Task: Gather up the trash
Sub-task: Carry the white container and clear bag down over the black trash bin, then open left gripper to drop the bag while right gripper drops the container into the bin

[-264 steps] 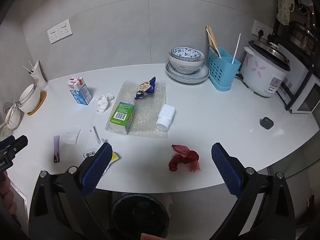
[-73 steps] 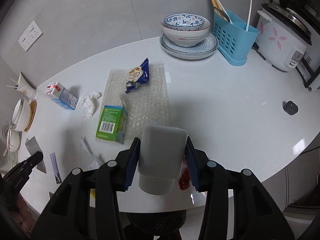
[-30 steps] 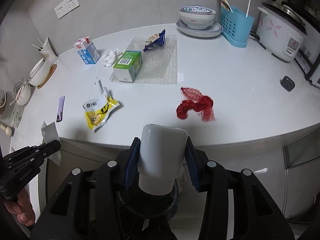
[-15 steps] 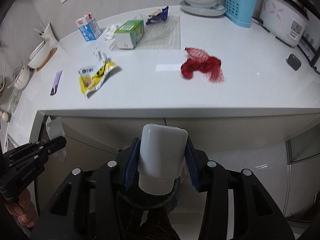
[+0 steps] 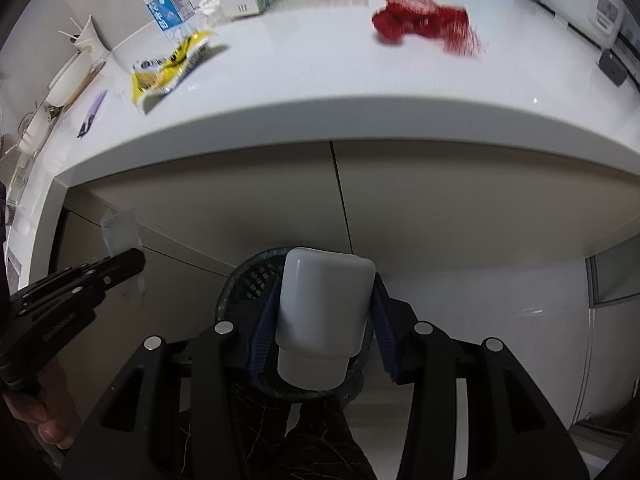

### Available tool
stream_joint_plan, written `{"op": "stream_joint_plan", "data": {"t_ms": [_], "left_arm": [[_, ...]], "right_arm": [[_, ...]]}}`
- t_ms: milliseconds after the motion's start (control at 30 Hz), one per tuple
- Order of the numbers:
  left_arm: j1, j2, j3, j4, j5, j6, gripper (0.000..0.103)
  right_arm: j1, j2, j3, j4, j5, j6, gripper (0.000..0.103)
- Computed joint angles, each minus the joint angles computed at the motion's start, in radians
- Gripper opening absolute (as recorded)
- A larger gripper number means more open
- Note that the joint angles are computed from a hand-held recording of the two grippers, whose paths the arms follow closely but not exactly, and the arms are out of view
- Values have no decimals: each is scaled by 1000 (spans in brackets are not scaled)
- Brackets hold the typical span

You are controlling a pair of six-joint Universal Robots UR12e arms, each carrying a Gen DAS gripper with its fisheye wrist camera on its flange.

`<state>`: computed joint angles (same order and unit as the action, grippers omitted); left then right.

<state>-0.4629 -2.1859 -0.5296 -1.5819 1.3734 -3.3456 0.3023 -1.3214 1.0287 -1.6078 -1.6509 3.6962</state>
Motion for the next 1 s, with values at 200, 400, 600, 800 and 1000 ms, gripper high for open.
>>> {"op": "stream_joint_plan", "data": {"t_ms": [200, 400, 600, 800, 1000], "left_arm": [[-4, 20, -88, 44, -12, -15, 5], [-12, 33, -151, 46, -15, 13, 5], [-16, 36, -171, 30, -23, 41, 10], [-15, 44, -193, 21, -27, 32, 28], [-23, 47, -215, 17, -15, 30, 36]], "right_arm": [[7, -9, 57, -22, 3, -21, 42], [-5, -20, 107, -6, 43, -16, 42], [-5, -28, 111, 5, 40, -23, 42], [-8, -32, 110, 12, 49, -27, 42], [-7, -33, 115, 22, 52, -37, 43]]}}
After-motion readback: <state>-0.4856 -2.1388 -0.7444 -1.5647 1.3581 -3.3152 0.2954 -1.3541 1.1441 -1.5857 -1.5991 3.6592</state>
